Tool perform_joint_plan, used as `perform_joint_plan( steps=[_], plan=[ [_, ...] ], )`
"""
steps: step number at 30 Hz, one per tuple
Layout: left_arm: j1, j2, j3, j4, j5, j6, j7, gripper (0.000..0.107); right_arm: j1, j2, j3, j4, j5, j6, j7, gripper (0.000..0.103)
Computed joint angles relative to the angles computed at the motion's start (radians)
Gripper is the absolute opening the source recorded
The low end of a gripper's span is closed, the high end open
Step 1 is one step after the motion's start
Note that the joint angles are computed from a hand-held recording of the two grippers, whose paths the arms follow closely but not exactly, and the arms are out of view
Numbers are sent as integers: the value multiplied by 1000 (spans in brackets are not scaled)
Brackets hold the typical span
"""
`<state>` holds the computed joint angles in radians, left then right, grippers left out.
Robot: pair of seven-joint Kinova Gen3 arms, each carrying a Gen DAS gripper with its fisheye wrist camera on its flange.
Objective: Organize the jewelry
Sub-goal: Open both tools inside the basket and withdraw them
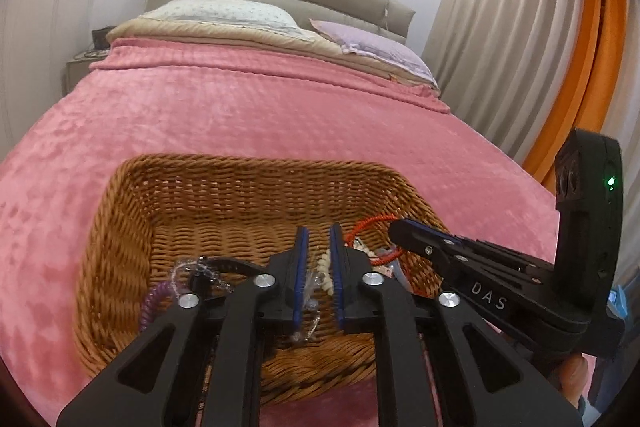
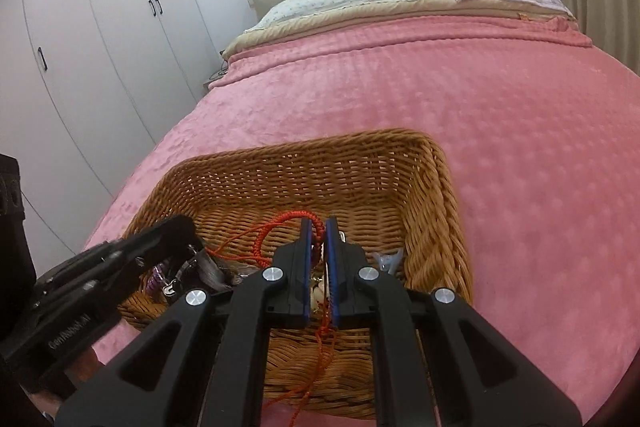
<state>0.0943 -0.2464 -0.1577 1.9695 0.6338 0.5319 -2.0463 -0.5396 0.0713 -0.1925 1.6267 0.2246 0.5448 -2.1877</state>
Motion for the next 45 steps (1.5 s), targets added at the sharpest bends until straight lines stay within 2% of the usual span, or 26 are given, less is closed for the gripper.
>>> perform_joint_plan(
  steps=[2,3,5,12,15,17,19,23,26,29,33,35,37,42,45],
  plan=[
    [0,-15,-6,12,7,-13,0,35,-6,-3,4,4,3,3,-6,10],
    [3,-20,-10,14,10,-13,0,38,5,-5,-3,5,-17,5,9,14],
    [12,-35,-27,17,24,-3,-6,40,13,-15,-2,14,-40,-2,20,37],
    [-3,-164,-10,35,-59,20,94,47,29,-101,-28,52,-40,-5,1,39],
    [-62,-271,57,46,-172,43,196,58,34,-172,-86,83,46,15,-68,39],
    [-119,-340,112,50,-242,70,262,76,46,-210,-131,99,94,34,-109,39],
    [-197,-433,168,52,-309,116,343,87,60,-254,-177,118,129,53,-143,39],
    [-240,-558,188,59,-391,177,448,91,124,-352,-320,165,233,105,-253,39],
    [-326,-659,243,77,-469,226,533,92,188,-427,-404,215,253,95,-293,39],
    [-403,-712,308,82,-542,301,608,92,276,-500,-501,271,274,70,-338,39],
    [-451,-809,380,145,-615,291,681,92,359,-573,-579,350,249,4,-357,39],
    [-487,-849,426,180,-646,267,711,92,419,-594,-631,370,244,-15,-358,48],
    [-497,-857,450,192,-664,257,730,92,434,-609,-640,406,231,-73,-342,57],
    [-487,-855,456,224,-666,255,781,92,534,-669,-698,448,190,-132,-323,65],
    [-483,-844,477,234,-675,269,797,93,578,-709,-710,464,152,-154,-313,76]
  ],
)
